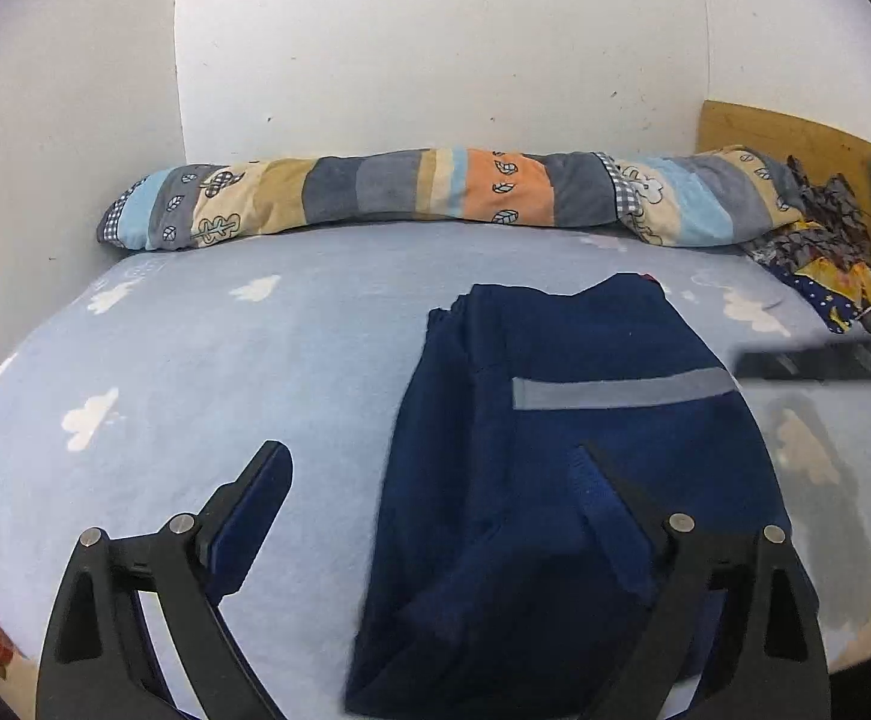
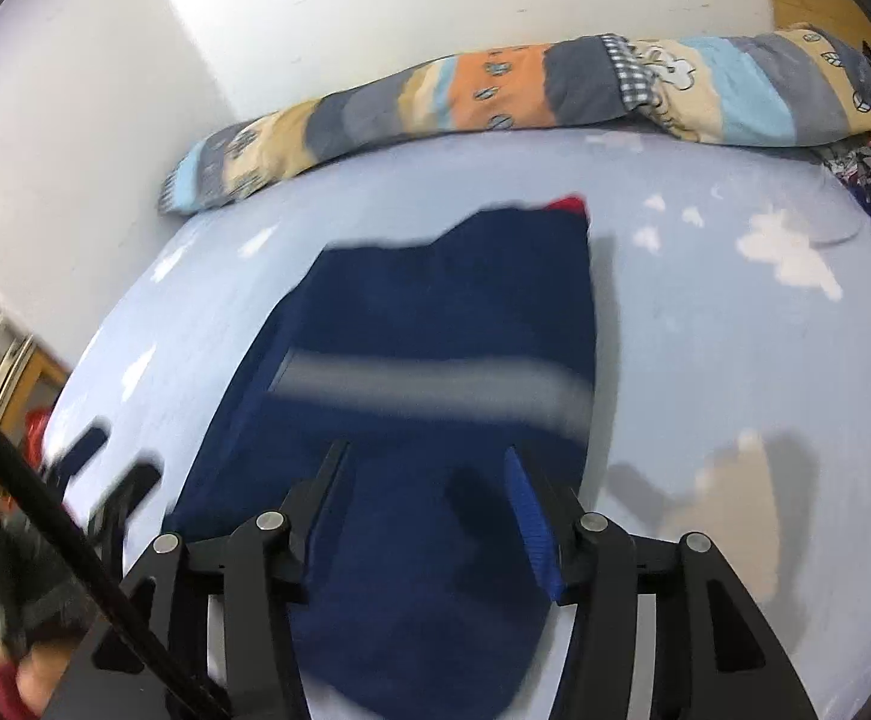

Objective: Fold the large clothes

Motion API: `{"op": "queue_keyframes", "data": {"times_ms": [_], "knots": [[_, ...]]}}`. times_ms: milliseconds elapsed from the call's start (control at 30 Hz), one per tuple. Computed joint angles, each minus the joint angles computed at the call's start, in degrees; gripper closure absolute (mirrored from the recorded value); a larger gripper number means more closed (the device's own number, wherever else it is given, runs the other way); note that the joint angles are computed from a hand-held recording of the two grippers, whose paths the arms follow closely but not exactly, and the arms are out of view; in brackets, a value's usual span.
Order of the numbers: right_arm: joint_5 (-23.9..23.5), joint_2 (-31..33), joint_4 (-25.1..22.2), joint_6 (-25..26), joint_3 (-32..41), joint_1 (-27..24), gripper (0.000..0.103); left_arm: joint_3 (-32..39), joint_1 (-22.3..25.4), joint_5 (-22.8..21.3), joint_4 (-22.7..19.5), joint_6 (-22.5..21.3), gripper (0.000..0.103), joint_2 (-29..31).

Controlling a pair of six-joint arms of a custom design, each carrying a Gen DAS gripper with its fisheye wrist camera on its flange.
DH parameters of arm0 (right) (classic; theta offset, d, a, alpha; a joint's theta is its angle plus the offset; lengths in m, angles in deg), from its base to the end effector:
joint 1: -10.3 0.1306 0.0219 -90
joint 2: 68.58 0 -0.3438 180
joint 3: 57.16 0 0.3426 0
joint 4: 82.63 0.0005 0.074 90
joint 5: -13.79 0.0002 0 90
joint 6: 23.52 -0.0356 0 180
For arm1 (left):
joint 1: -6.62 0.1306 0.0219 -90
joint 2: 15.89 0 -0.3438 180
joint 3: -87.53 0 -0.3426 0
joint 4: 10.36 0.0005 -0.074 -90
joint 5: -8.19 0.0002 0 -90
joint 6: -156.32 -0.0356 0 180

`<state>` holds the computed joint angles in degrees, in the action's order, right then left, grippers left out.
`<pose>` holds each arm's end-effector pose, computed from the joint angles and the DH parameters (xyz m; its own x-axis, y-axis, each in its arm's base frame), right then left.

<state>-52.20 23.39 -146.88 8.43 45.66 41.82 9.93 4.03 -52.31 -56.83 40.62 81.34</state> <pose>0.3774 0.2139 0.4531 -0.5919 0.5462 -0.5927 0.4374 0.8353 0.3330 0.4838 -0.0399 0.4331 -0.4168 0.3967 -0.8179 0.6544 0.7555 0.0329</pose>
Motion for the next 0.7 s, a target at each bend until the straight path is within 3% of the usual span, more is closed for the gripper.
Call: {"op": "queue_keyframes", "data": {"times_ms": [100, 167, 200, 267, 333, 400, 467, 533, 700], "knots": [[-0.43, 5.26, -1.36, 3.26, 5.11, -5.79, 0.046, -1.79, -1.82, -1.18, -0.91, -0.29, 0.01, -0.11], [-2.63, 9.16, -1.53, 4.96, 7.41, -8.76, 0.043, -1.44, -3.44, -5.45, -2.96, -1.57, 0.01, 1.73], [-3.81, 10.78, -1.71, 5.38, 7.91, -9.96, 0.039, -1.5, -4.55, -7.89, -3.38, -1.74, 0.01, 2.43], [-5.62, 12.66, -2.35, 3.14, 7.31, -11.19, 0.017, -1.39, -5.64, -12.24, -4.82, -3.79, 0.007, 4.5], [-9.88, 13.2, -0.56, 2.08, 5.62, -12.97, 0.013, -1.69, -4.8, -10.29, -4.14, -2.3, 0.006, 4.78], [-10.58, 11.64, 0.76, 1.13, 4.16, -13.48, 0.016, -0.21, -4.64, -10.61, -5.94, -2.47, 0.006, 5.07], [-8.7, 9.76, 0.2, 0.35, 3.96, -12.91, 0.023, -2.07, -4.17, -9.41, -2.3, -1.46, 0.006, 2.67], [-6.58, 6.98, 0.85, 0.09, 3.17, -11.32, 0.024, -4.08, -3.26, -7.06, 1.41, -0.81, 0.006, -0.01], [-1.37, 2.03, 2.17, 1.41, 1.93, -3.14, 0.028, -8.33, -1.01, -2.66, 6.68, -1.52, 0.006, -5.1]]}}
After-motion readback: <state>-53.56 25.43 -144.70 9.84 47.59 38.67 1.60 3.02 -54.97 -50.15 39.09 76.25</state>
